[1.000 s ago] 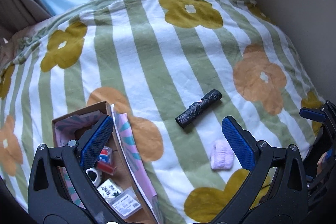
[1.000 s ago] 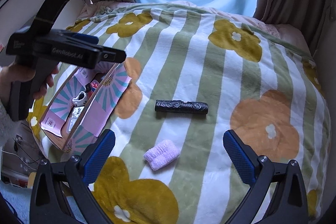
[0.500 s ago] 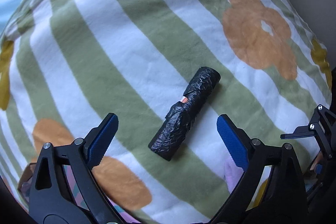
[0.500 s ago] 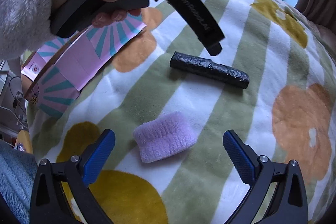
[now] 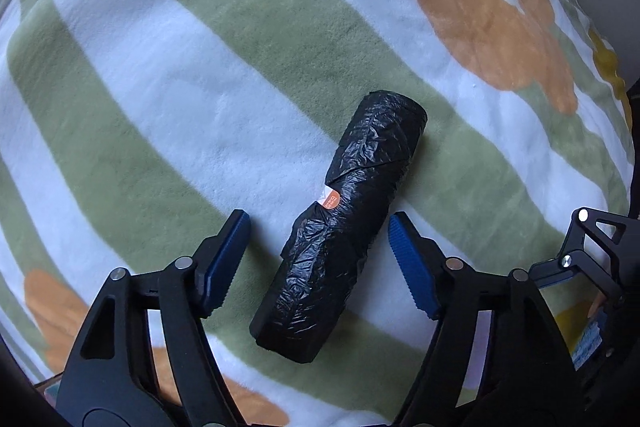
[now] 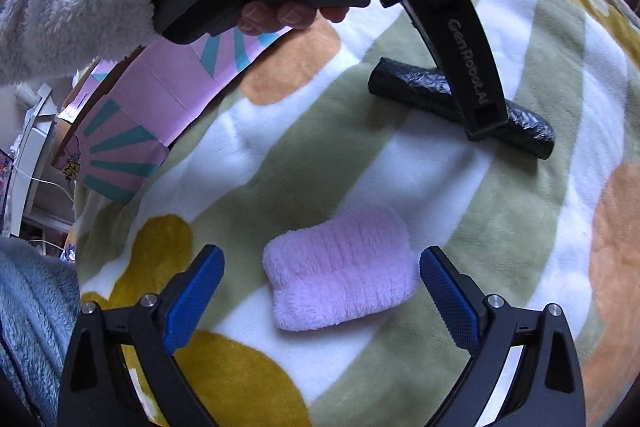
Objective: Organize objects
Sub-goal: 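Grasp the black rolled bag with the left tool while the right tool grasps the pink sponge, then carry the black bag and pink sponge over the cardboard box with both tools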
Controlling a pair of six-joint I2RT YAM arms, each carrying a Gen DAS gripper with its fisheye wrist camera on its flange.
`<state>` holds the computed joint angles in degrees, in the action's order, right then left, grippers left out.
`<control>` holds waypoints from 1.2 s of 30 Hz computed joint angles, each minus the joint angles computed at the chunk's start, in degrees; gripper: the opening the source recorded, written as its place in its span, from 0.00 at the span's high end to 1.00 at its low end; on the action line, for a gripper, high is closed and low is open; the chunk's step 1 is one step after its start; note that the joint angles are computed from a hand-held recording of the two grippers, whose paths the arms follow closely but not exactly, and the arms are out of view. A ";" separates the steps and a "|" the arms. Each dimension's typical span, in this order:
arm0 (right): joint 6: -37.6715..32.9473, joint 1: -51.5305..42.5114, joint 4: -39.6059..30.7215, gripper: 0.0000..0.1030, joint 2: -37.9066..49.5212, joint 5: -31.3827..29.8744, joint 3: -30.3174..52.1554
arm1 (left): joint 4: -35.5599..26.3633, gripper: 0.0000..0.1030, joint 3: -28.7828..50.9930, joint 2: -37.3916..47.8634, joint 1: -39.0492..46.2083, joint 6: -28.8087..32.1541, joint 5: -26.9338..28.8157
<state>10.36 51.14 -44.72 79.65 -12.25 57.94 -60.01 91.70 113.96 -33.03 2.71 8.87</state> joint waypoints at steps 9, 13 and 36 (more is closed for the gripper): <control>0.86 -2.23 -0.29 0.42 -0.96 -0.29 -1.18 | -2.17 0.66 2.09 1.74 -0.42 0.47 0.39; 3.57 -4.51 -0.25 0.47 -2.60 -1.57 -1.61 | -2.01 0.67 1.27 0.32 -0.48 -0.43 0.36; 13.03 -2.92 -18.51 0.64 -5.59 8.07 16.75 | -12.18 0.69 7.45 -16.37 1.89 -8.88 -0.41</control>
